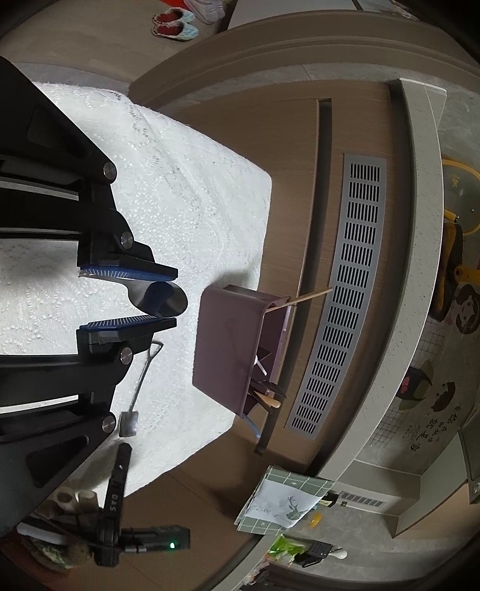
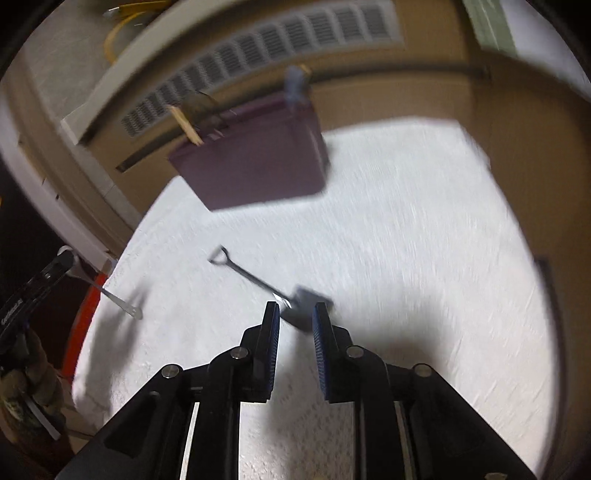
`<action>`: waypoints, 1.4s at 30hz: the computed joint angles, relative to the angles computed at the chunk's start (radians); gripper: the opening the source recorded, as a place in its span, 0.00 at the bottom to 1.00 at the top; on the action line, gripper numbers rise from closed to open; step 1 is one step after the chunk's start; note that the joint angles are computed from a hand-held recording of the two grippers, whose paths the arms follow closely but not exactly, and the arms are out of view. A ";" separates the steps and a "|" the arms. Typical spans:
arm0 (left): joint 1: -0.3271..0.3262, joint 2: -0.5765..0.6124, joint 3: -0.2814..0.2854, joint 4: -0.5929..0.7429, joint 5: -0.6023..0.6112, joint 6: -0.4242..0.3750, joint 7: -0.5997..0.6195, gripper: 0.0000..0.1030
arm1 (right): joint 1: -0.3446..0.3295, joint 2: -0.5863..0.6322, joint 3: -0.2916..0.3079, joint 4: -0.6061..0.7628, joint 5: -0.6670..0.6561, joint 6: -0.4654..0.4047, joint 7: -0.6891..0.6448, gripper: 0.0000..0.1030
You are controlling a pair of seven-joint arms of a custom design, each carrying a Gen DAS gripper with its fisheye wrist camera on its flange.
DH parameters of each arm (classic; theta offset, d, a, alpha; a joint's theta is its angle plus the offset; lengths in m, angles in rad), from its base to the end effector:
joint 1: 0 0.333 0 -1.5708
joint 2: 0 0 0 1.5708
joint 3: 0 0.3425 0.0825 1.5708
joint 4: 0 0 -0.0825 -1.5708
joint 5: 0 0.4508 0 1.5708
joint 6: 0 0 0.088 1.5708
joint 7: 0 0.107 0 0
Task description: Organize utensils
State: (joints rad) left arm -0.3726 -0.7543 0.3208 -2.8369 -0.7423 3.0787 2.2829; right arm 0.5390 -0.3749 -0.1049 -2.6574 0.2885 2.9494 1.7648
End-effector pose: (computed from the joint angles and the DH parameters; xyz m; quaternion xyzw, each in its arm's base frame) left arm 0.3980 0.0314 0.4620 -0.6148 0.6216 -0.4337 0.2179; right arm 0.4437 0.1853 0.4166 -0.6565 0.6769 -0.0643 0.3267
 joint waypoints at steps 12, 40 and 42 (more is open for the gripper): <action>0.022 0.028 -0.015 0.003 0.011 -0.014 -0.009 0.10 | -0.044 0.162 0.091 0.096 0.035 0.066 0.108 0.20; 0.119 0.225 -0.029 0.094 -0.084 -0.114 -0.046 0.10 | -0.086 0.076 0.112 0.035 -0.409 0.103 -0.048 0.23; 0.139 0.260 -0.051 0.107 -0.109 -0.117 -0.044 0.21 | -0.031 0.081 0.061 0.032 -0.376 0.073 -0.122 0.25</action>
State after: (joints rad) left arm -0.2336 -0.4946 0.2694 -2.7294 -0.8509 2.9615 2.2384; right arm 0.5081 -0.2941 -0.0434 -2.6255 -0.0873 3.0222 1.6427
